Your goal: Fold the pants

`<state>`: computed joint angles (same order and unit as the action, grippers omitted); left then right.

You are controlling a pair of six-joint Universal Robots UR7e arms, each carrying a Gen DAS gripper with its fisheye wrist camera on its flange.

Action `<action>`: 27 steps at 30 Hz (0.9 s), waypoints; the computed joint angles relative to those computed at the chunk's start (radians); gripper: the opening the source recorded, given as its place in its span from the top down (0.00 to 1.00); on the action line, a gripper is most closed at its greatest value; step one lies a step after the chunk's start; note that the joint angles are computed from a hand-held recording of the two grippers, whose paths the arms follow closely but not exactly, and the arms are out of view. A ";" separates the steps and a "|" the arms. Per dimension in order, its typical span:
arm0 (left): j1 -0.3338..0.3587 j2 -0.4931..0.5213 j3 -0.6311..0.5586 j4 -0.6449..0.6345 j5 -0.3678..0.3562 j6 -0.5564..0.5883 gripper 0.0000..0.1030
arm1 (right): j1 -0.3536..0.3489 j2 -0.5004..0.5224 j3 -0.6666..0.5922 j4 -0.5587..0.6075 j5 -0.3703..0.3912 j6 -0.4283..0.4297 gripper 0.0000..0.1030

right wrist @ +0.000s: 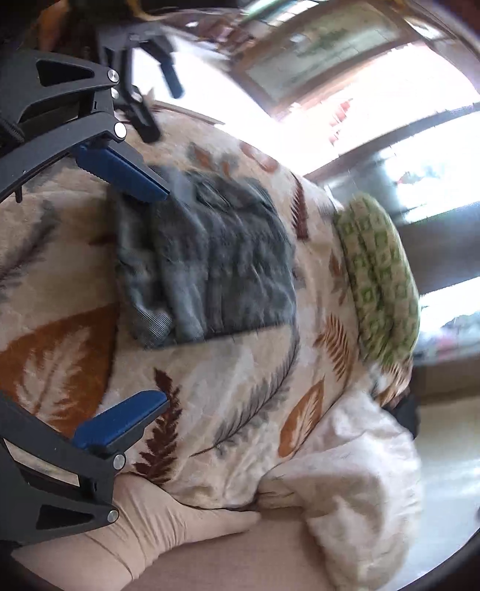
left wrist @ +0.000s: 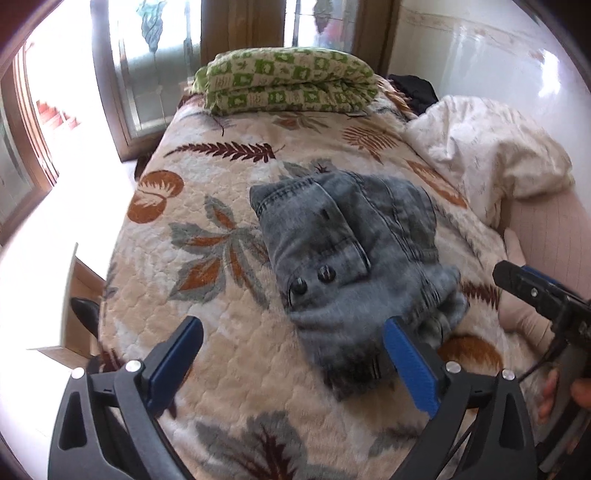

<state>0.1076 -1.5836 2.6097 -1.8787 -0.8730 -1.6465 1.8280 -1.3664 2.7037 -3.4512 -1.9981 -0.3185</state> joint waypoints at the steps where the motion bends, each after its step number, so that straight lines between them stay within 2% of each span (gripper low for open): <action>1: 0.027 -0.007 0.001 -0.022 0.015 0.015 0.04 | -0.026 0.011 -0.021 0.004 0.019 -0.004 0.00; 6: 0.164 0.029 0.003 -0.208 0.070 0.160 0.04 | -0.123 0.058 -0.099 0.103 0.111 -0.022 0.00; 11: 0.274 0.111 0.006 -0.368 0.087 0.287 0.04 | -0.174 0.138 -0.150 0.152 0.128 -0.063 0.00; 14: 0.343 0.157 0.031 -0.533 0.074 0.370 0.03 | -0.214 0.180 -0.175 0.192 0.158 -0.082 0.00; 18: 0.423 0.235 0.055 -0.752 0.044 0.469 0.02 | -0.291 0.212 -0.197 0.238 0.257 -0.095 0.00; 19: 0.445 0.252 0.059 -0.809 0.029 0.491 0.02 | -0.296 0.219 -0.200 0.234 0.269 -0.104 0.00; 21: 0.483 0.282 0.069 -0.925 -0.002 0.527 0.03 | -0.276 0.237 -0.214 0.238 0.246 -0.106 0.00; 22: 0.486 0.290 0.069 -0.939 -0.002 0.537 0.06 | -0.262 0.245 -0.219 0.240 0.237 -0.109 0.07; 23: 0.481 0.305 0.075 -0.982 -0.001 0.566 0.13 | -0.264 0.241 -0.218 0.252 0.258 -0.110 0.22; 24: 0.475 0.308 0.075 -1.015 -0.022 0.598 0.36 | -0.260 0.241 -0.220 0.257 0.257 -0.090 0.23; 25: 0.463 0.305 0.070 -1.007 -0.027 0.599 0.39 | -0.254 0.240 -0.219 0.253 0.249 -0.076 0.27; 27: 0.430 0.300 0.046 -0.923 -0.001 0.579 0.43 | -0.252 0.228 -0.216 0.252 0.249 -0.076 0.41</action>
